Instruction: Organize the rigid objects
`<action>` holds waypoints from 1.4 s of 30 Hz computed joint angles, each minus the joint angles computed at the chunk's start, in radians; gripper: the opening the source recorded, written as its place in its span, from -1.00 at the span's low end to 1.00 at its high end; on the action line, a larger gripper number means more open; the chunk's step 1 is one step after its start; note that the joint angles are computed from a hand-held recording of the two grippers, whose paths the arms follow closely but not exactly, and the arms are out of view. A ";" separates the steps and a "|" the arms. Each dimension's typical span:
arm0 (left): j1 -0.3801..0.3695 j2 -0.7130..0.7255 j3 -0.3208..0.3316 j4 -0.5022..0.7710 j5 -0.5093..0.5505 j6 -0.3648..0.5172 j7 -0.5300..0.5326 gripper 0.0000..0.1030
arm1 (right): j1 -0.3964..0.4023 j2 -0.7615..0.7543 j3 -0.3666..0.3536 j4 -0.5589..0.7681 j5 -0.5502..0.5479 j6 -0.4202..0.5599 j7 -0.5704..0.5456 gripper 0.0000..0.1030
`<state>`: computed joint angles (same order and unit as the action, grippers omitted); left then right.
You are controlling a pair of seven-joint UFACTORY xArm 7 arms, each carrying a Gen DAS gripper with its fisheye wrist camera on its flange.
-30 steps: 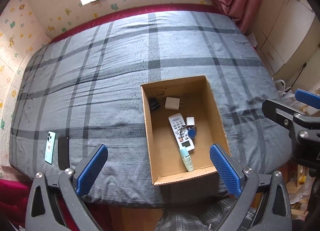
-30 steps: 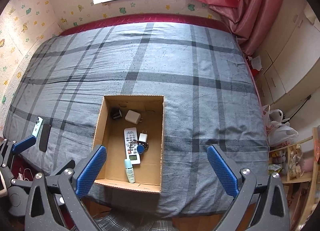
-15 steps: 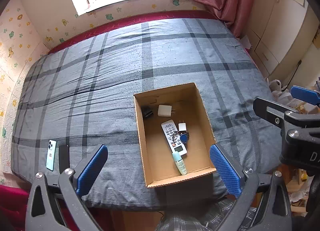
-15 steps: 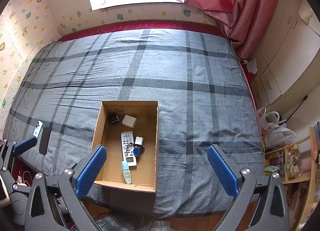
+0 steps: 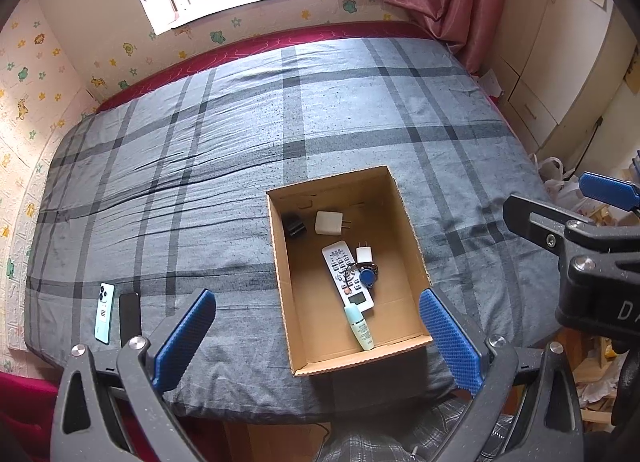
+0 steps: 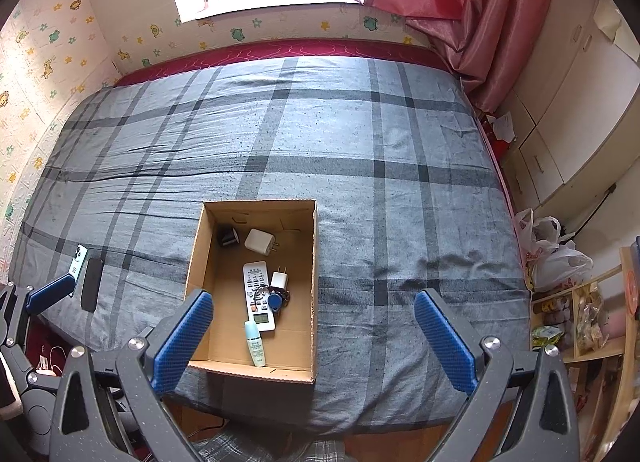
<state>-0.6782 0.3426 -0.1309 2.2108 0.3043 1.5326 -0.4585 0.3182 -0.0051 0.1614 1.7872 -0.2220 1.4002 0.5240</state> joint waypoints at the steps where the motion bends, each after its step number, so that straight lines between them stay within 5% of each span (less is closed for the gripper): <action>1: -0.001 0.001 0.000 0.001 0.001 0.001 -0.001 1.00 | 0.000 -0.002 0.000 -0.003 0.001 -0.001 0.001 1.00; 42: -0.005 0.045 0.008 0.039 -0.027 0.031 0.029 1.00 | -0.016 -0.001 -0.011 -0.056 0.044 -0.040 -0.009 1.00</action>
